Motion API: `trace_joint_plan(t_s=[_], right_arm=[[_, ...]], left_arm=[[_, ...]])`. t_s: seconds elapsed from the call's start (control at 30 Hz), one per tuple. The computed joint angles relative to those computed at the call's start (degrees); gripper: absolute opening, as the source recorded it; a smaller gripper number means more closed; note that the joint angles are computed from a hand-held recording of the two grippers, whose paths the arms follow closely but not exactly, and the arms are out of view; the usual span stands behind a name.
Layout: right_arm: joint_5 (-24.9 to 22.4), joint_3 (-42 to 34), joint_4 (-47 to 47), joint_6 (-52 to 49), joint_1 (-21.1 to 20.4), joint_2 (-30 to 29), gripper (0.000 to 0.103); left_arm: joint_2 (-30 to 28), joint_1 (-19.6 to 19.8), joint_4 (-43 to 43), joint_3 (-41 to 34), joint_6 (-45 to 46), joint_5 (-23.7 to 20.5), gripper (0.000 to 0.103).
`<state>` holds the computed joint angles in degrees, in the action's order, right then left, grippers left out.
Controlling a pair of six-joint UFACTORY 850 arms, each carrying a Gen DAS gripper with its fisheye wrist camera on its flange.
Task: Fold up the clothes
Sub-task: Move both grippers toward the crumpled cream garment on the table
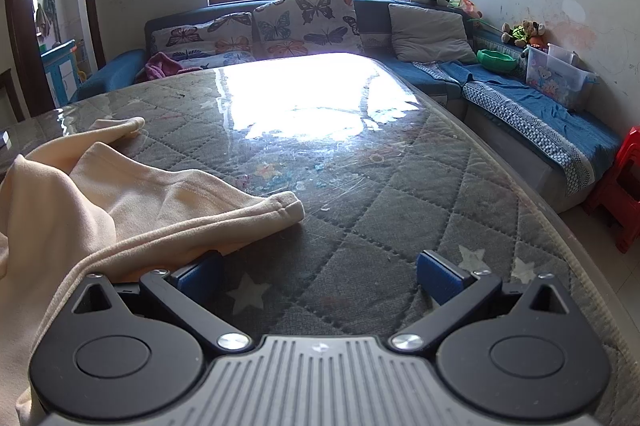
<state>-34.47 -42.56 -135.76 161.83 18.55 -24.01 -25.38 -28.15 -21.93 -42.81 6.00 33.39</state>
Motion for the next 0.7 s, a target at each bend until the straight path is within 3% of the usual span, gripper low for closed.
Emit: trace_joint_plan(t_s=[0.17,0.3,0.43,0.7], right_arm=[[-1.70,2.63,-2.25,1.67,0.81,1.53,0.103],[0.11,3.74,-5.80,5.17,-0.69,3.48,0.103],[-4.17,8.38,-6.71,5.85,0.87,7.23,0.103],[-5.97,14.21,-6.33,1.53,4.60,14.37,0.103]], left_arm=[[0.04,0.09,0.31,0.27,-0.05,0.38,0.103],[0.10,0.17,0.48,0.46,-0.09,0.54,0.103],[0.54,-0.18,-1.87,0.50,1.08,-0.44,0.103],[3.69,-2.01,-7.07,2.64,4.57,-0.95,0.103]])
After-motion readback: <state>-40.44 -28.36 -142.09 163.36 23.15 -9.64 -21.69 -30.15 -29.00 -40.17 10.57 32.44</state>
